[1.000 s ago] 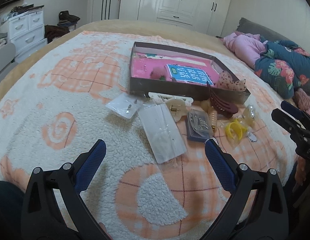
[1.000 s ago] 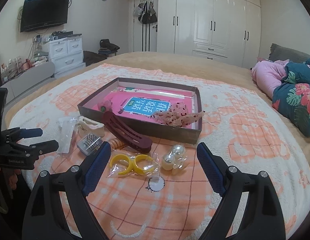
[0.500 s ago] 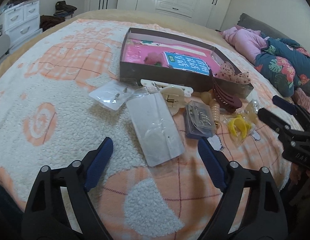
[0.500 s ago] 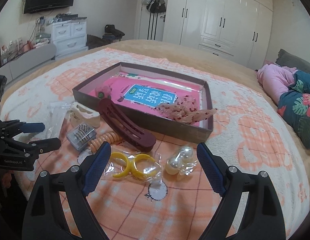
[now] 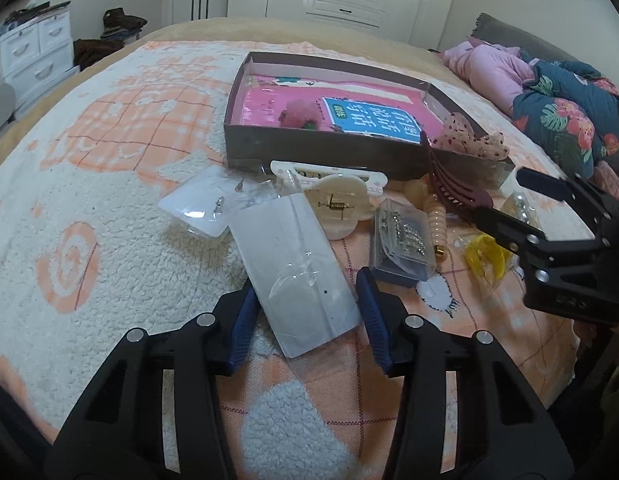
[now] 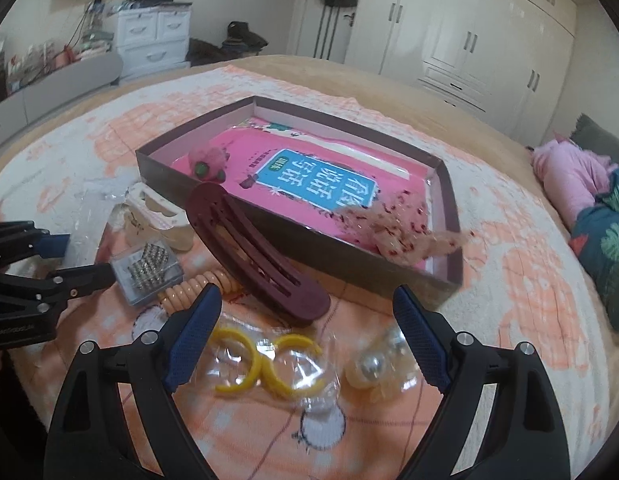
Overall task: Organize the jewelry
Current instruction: 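Grasp the clear plastic sleeve with the left tool while the right tool grasps the maroon claw clip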
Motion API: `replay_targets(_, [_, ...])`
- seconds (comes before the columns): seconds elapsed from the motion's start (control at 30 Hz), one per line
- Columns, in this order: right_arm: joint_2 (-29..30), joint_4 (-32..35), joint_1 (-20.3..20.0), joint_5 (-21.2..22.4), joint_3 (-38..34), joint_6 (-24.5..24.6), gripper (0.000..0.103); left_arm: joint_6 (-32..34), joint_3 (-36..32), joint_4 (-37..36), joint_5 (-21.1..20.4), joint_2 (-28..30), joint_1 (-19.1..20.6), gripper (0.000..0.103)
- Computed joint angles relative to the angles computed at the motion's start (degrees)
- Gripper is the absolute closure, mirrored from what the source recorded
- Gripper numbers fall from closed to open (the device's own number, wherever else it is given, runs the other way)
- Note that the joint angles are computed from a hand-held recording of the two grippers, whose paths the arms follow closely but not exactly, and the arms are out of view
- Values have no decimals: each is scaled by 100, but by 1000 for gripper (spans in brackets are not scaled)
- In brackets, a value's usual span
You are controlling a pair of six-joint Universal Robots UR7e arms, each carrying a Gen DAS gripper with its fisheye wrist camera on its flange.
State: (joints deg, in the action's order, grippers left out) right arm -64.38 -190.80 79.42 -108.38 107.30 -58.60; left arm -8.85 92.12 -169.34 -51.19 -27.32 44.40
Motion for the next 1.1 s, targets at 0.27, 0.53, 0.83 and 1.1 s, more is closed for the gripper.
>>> replay_targets(0.27, [125,520,-13,59,-282,281,18,12,85,-94,-235,-99,32,69])
replay_targets(0.53, [284,716,12,121,-478,500,20,43,135,-185,-319,-134,17,70])
replay_targets(0.83, [355,1309,20,131,-721,852,33,79,171,-263,-402,-169,16,74])
replay_targets(1.1, [229,1266,-12,324,-585,919,67,129,210,-364,-440,-193,5,80])
